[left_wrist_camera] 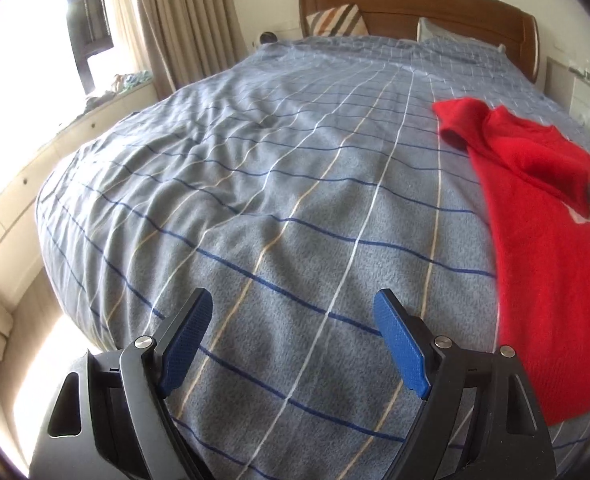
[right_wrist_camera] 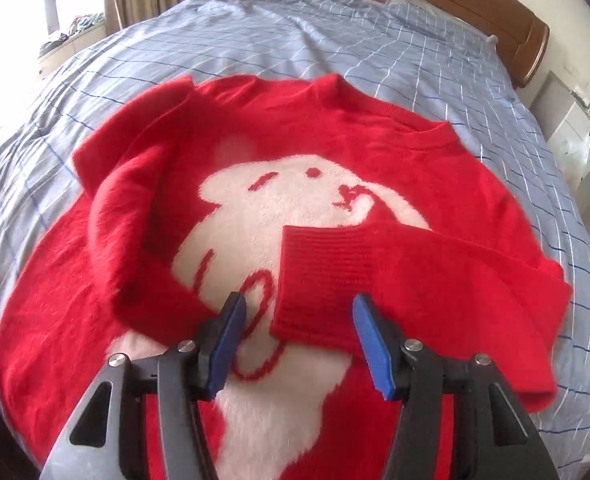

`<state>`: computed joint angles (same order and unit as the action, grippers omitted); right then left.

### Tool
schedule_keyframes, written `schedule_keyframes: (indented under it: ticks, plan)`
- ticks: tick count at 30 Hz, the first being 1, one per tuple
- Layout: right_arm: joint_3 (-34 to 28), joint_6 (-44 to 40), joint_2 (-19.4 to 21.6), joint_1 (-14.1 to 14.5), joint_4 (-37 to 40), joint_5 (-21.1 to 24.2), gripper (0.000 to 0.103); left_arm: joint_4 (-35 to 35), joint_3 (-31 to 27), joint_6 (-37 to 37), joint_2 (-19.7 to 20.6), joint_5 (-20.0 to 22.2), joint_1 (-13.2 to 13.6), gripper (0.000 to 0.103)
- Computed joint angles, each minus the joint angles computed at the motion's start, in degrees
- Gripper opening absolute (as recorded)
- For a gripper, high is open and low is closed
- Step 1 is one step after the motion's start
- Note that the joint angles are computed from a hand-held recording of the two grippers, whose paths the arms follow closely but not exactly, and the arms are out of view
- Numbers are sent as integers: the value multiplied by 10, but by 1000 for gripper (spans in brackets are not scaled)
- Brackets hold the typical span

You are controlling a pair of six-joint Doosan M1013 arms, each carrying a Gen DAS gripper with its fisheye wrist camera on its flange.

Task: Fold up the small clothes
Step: 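Grasp a red sleeve cuff with the right tool and pull it outward across the bed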

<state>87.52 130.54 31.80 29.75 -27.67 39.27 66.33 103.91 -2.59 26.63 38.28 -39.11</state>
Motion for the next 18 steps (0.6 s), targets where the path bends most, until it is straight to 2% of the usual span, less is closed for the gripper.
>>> schedule_keyframes:
  ticks: [1, 2, 3, 4, 6, 10, 14, 18]
  plan:
    - [0, 21, 5, -1, -9, -7, 56, -10, -3, 11, 2, 2, 1, 85]
    - [6, 45, 4, -4, -13, -22, 45, -19, -4, 21, 4, 0, 2, 85]
    - [12, 72, 0, -7, -17, -32, 29, -27, -4, 26, 4, -1, 3, 85]
    - [20, 100, -8, -10, -20, -38, 9, -31, -4, 28, 4, -4, 4, 85]
    - [53, 174, -38, -19, -50, -74, 9, -37, -6, 29, 5, -7, 6, 85]
    - [138, 363, -121, -40, -188, -106, 9, -41, -6, 28, 6, -3, 5, 86]
    - [239, 532, -216, -73, -294, -83, 9, -47, -6, 26, 6, -10, 7, 86]
    - [330, 634, -293, -123, -297, -55, 9, -61, -3, 23, 5, -26, 13, 87]
